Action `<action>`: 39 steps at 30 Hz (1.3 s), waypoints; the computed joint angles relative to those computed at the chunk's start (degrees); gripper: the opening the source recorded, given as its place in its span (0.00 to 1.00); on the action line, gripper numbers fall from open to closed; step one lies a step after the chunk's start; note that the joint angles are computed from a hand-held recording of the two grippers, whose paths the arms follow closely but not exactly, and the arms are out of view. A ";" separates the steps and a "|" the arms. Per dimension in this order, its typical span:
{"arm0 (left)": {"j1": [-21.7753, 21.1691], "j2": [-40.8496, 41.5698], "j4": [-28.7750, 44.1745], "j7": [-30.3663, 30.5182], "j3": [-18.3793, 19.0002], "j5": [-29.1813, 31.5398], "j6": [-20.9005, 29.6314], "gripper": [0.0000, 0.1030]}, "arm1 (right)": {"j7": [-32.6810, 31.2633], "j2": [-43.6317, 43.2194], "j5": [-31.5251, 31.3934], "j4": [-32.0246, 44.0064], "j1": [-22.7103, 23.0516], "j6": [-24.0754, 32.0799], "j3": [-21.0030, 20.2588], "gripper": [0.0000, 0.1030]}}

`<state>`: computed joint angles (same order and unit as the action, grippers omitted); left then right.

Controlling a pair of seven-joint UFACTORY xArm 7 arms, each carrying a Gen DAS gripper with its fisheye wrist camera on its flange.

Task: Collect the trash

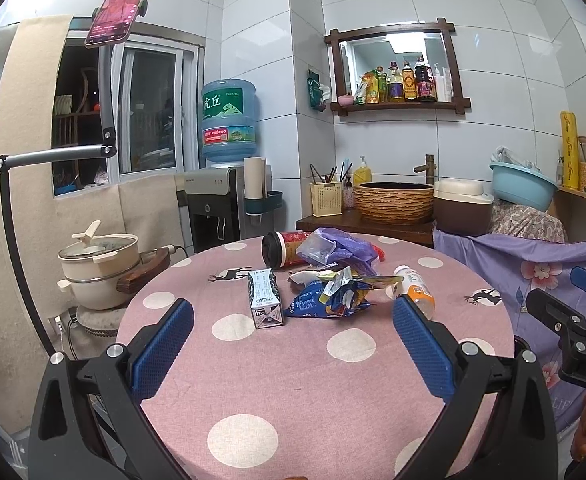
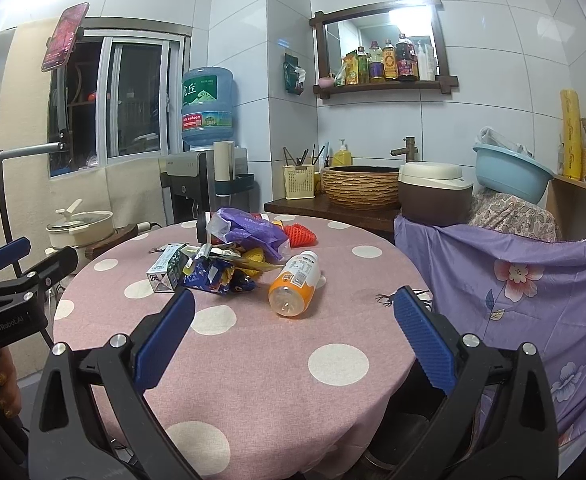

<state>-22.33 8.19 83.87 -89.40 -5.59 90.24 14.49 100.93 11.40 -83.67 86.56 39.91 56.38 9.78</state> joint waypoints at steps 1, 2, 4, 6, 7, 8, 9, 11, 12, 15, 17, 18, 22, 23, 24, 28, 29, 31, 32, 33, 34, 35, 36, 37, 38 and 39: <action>-0.01 0.14 0.08 0.11 -0.02 -0.09 -0.01 0.95 | -0.05 0.09 0.11 0.08 0.01 0.01 0.02 0.96; -0.06 0.20 0.09 0.21 -0.02 -0.14 0.06 0.95 | -0.11 0.23 0.21 0.21 0.06 0.05 0.03 0.96; -0.06 0.21 0.06 0.37 0.02 -0.28 0.05 0.95 | 0.00 0.38 0.23 0.29 0.15 0.04 -0.03 0.96; -0.05 0.26 0.09 0.85 0.05 -0.78 -0.04 0.95 | -0.06 0.47 0.32 0.37 0.20 -0.08 -0.08 0.96; -0.06 0.25 0.00 0.98 0.09 -0.95 -0.08 0.95 | -0.16 0.44 0.38 0.38 0.20 -0.09 -0.14 0.96; -0.04 0.25 0.00 1.37 0.12 -1.36 -0.13 0.95 | -0.30 0.36 0.49 0.39 0.11 -0.24 -0.22 0.96; -0.08 0.20 -0.14 1.32 0.17 -1.39 -0.15 0.95 | -0.31 0.40 0.56 0.40 0.13 -0.24 -0.22 0.96; -0.02 0.34 0.04 2.38 0.24 -2.40 -0.33 0.95 | -0.59 0.38 0.82 0.49 0.05 -0.43 -0.27 0.96; -0.04 0.40 0.11 2.95 0.27 -2.94 -0.31 0.95 | -0.60 0.51 0.89 0.57 0.11 -0.33 -0.25 0.96; -0.21 0.53 0.27 4.37 0.49 -4.36 -0.36 0.95 | -0.90 0.45 1.23 0.69 0.00 -0.65 -0.36 0.96; -0.32 0.60 0.35 5.22 0.64 -5.24 -0.38 0.95 | -0.96 0.39 1.28 0.64 0.00 -0.69 -0.40 0.96; -0.38 0.64 0.40 5.57 0.72 -5.59 -0.37 0.95 | -0.91 0.40 1.26 0.62 0.03 -0.67 -0.39 0.96; -0.59 0.82 0.58 6.41 0.94 -6.36 -0.38 0.95 | -0.97 0.47 1.36 0.73 0.04 -0.62 -0.39 0.96; -0.66 0.98 0.69 6.81 1.00 -6.69 -0.33 0.95 | -0.97 0.47 1.46 0.72 0.02 -0.72 -0.40 0.96; -0.73 1.13 0.75 7.53 1.04 -7.28 -0.20 0.95 | -1.02 0.42 1.56 0.68 -0.03 -0.79 -0.42 0.96; -1.11 2.14 1.30 11.15 1.44 -10.61 0.16 0.95 | -2.59 1.07 3.63 1.34 -0.58 -1.84 -0.57 0.96; -1.21 2.49 1.45 12.62 1.52 -11.98 0.40 0.95 | -3.36 1.48 4.61 1.77 -0.80 -2.29 -0.69 0.96; -1.29 3.40 1.82 17.16 1.58 -16.33 0.84 0.95 | -4.82 2.12 6.78 2.31 -1.34 -3.78 -1.07 0.96; -1.33 3.84 1.95 19.68 1.66 -18.79 0.84 0.95 | -5.39 2.34 7.77 2.39 -1.60 -4.60 -1.35 0.96; -1.19 4.44 2.14 23.04 1.60 -22.13 0.72 0.95 | -6.59 3.01 9.68 2.88 -2.09 -5.72 -1.54 0.96; -1.29 4.87 2.21 25.17 1.80 -24.37 0.62 0.95 | -7.61 3.49 11.29 3.16 -2.41 -6.68 -1.82 0.96; -1.09 5.56 2.44 28.52 1.60 -27.88 0.75 0.95 | -8.55 3.96 12.75 3.44 -2.62 -7.48 -2.13 0.96; -1.10 6.01 2.57 30.81 1.62 -30.29 0.86 0.95 | -10.06 4.76 15.01 4.05 -3.09 -8.53 -2.39 0.96; -0.64 7.01 3.13 34.92 1.00 -34.44 1.57 0.95 | -11.48 5.50 17.29 4.55 -3.48 -9.56 -2.68 0.96; -0.55 7.55 3.34 37.38 0.84 -36.95 2.07 0.95 | -12.32 6.08 18.78 4.94 -3.50 -10.19 -3.12 0.96; -0.53 8.07 3.66 39.59 0.76 -39.17 2.60 0.95 | -13.55 6.81 21.02 5.43 -3.81 -10.96 -3.46 0.96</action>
<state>-22.86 16.27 87.53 -49.81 -4.83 51.06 17.09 87.38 18.21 -62.65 91.99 36.10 45.42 6.33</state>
